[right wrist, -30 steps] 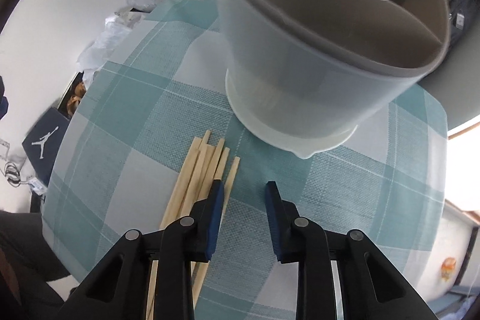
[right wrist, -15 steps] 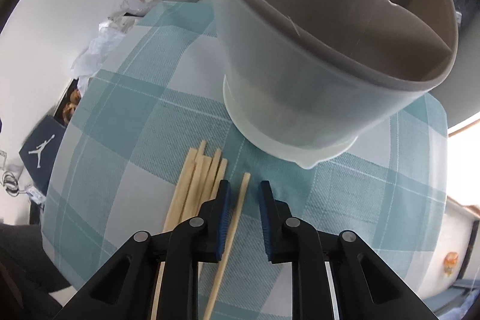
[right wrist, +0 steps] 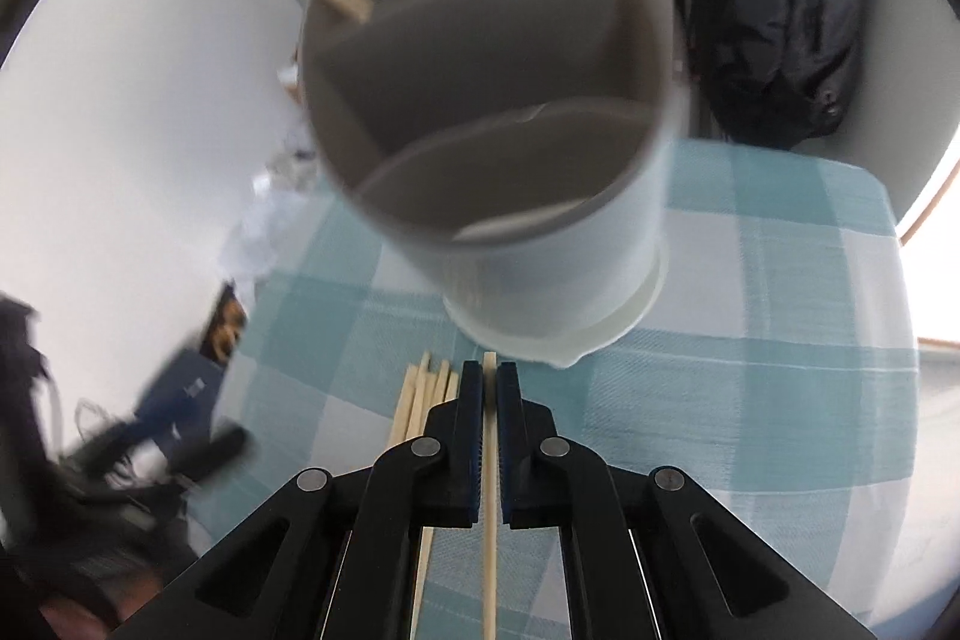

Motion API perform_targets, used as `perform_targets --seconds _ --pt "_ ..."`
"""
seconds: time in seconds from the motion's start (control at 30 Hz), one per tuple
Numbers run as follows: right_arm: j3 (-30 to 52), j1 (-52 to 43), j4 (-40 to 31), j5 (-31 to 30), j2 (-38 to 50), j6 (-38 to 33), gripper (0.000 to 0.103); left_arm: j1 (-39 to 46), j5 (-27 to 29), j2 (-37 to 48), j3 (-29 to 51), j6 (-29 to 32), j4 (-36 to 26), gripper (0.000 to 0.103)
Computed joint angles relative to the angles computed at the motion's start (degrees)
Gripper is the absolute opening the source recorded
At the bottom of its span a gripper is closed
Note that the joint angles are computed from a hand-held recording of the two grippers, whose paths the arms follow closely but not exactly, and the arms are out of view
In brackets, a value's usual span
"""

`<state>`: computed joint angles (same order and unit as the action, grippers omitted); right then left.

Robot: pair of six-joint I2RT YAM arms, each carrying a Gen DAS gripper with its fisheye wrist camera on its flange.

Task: Organize utensils
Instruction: 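Close the right gripper on another wooden chopstick, then lift the chopstick with the right gripper over the utensil holder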

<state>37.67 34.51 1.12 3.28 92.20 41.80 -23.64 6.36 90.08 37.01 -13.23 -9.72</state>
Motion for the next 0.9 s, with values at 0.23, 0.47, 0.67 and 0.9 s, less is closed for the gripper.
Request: perform_targets --seconds 0.23,0.47,0.67,0.9 --pt "-9.85 -3.73 9.05 -3.44 -10.51 3.56 0.003 -4.45 -5.38 3.62 2.0 0.1 -2.0 0.088" --pt "-13.5 -5.05 6.5 -3.89 -20.53 2.22 0.003 -6.28 -7.72 8.35 4.45 -1.32 -3.23 0.088" --pt "-16.61 -5.01 6.16 -3.36 -26.43 1.35 0.003 -6.92 -8.89 9.57 5.5 -1.78 -3.17 0.088" --pt "-19.17 -7.45 4.22 -5.17 -32.39 0.71 0.003 -8.15 -11.5 12.7 9.26 -1.0 -5.58 0.088"
